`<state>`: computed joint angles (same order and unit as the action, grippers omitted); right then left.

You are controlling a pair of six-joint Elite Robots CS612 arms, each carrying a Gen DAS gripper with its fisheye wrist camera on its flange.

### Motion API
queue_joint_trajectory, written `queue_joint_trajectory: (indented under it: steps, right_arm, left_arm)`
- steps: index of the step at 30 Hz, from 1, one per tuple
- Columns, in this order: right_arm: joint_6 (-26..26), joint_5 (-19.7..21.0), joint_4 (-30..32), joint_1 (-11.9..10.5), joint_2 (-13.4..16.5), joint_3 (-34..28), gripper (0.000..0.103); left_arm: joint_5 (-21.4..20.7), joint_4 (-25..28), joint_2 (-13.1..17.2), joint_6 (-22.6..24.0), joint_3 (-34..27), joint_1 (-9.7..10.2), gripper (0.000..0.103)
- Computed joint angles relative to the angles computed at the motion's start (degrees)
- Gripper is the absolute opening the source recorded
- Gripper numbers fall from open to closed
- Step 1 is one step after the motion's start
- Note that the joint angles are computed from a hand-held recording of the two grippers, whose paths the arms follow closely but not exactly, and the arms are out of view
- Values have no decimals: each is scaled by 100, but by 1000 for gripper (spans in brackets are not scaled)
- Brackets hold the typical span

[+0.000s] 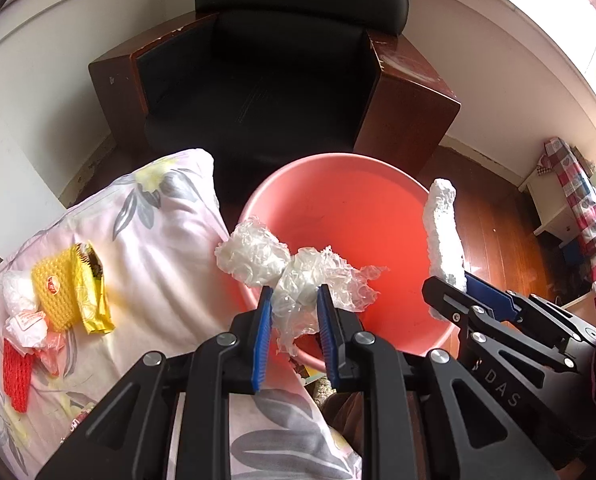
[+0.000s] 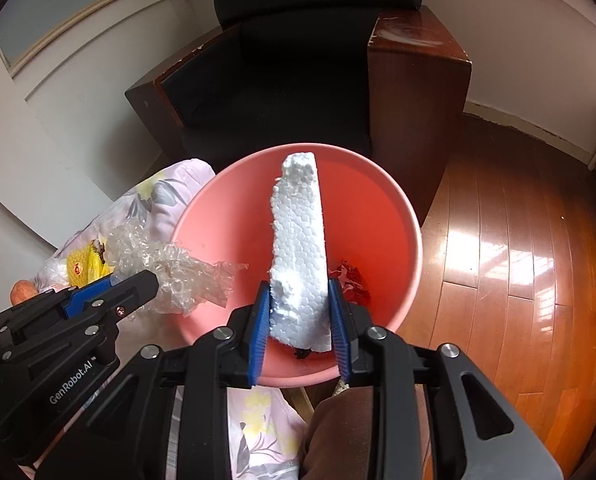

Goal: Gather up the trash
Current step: 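Carry both items over the pink bucket and open both grippers to drop them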

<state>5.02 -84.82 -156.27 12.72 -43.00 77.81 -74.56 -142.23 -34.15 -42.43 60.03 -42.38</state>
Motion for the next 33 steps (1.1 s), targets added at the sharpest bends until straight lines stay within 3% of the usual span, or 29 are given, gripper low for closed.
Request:
queue_joint_trajectory:
  steps: [10,22,26,30,33]
  right_arm:
    - [56,37,169,-151,118,-107,29]
    - [-82,10,183,-211,186,-174,29]
    - [-84,45,156,-219,206,-195,29]
    - [-77,131,218,-232,230,-230,29]
    - [-87,155,230,-240,237,-236,29]
  left_arm:
    - [-109,821,522,160,-945,26,21]
    - [-217,1295,816,123,-1402,56,23]
    - [-155,1331,849,136,-1444,57,28]
    - [-104,1315,852,149,-1443,53,40]
    - [-76,1294,846,162,-1425,52,41]
